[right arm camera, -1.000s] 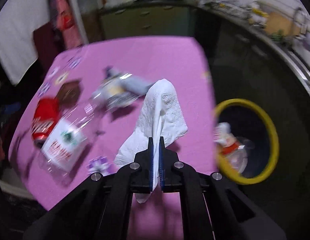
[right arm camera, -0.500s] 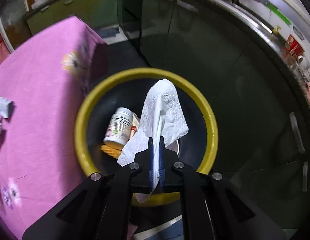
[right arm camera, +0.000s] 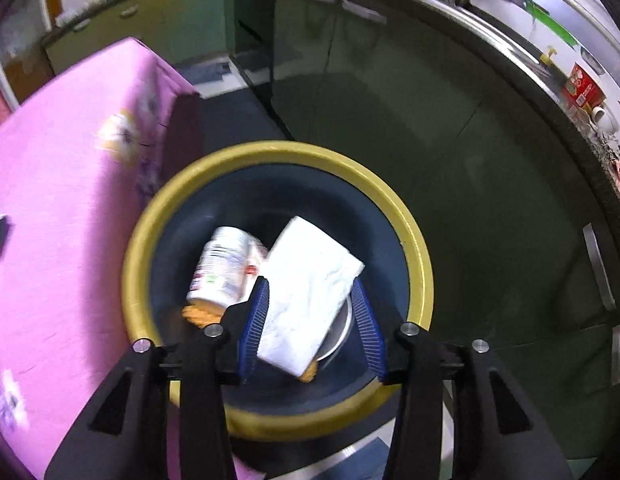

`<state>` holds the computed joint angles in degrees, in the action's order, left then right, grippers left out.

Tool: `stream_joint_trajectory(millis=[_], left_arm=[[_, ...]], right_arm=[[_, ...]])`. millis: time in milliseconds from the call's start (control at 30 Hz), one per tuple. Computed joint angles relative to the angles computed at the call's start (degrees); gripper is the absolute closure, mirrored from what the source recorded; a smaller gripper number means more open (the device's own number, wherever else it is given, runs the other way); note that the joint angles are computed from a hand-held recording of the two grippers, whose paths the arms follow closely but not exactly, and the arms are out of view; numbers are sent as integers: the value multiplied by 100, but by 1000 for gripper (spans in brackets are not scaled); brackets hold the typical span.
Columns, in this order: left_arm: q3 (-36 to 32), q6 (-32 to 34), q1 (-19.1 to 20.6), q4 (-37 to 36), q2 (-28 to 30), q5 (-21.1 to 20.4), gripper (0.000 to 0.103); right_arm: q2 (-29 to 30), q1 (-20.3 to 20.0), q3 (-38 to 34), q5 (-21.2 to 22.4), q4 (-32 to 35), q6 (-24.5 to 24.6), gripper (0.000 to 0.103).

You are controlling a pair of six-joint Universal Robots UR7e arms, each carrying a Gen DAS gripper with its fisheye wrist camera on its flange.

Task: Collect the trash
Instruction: 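Carry the napkin over the bin and open the right tool, then grasp the clear Nongfu water bottle around its label with the left tool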

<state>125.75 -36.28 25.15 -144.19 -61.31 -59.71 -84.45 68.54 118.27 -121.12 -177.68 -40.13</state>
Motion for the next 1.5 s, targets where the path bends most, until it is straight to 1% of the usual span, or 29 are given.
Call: stream_joint_trajectory(millis=[67,100,233,267,367,533,633,733,833,900,933,1000,1133,1267,1500], left_arm=[[-350,27,155,320,228,-297,7],[-525,26,215,516,349,-378,7],[-1118,-108,382,1319,764,-444,7],[-1279,-167,432,1543,878,-466,7],[-1634,-343,605,2023,1144,-615,7],[-2013,-658,835,2567,1459,-873,7],[-2159,-901,939,2807,1597,-965,7],[-2254,-984,992,2914,1698,-1064,8],[-2312,-1034,1021,2951,1781,-1080,9],[-2381,-1070,1043,3017,1854,-1101,18],[-2408,-1092,1058,3026,1898,-1118,19],[-2450,-1093,1070,3061,1968,-1148,26],[-2510,-1127,1053,3163,2076,-1217,30],[-2422,-1159,1049,3131,2062,-1274,38],[-2348,-1086,1063,3025,2062,-1257,39]], right_arm=[[-178,41,230,132,-97,-49,56],[-268,63,352,188,-134,-68,56],[-606,47,637,498,-30,-98,55],[-659,96,713,507,-21,-65,55],[-828,70,836,650,77,-76,54],[-1026,79,1058,768,149,-103,52],[-1047,74,1117,813,116,-132,51],[-1023,50,1093,869,131,-143,51],[-985,44,1065,898,163,-139,51],[-976,42,1073,914,185,-152,51],[-971,42,1079,918,190,-157,51],[-961,42,1081,924,196,-155,51],[-967,26,1082,959,203,-148,51],[-983,6,1089,992,205,-132,51],[-1035,-5,1122,1034,240,-135,51]])
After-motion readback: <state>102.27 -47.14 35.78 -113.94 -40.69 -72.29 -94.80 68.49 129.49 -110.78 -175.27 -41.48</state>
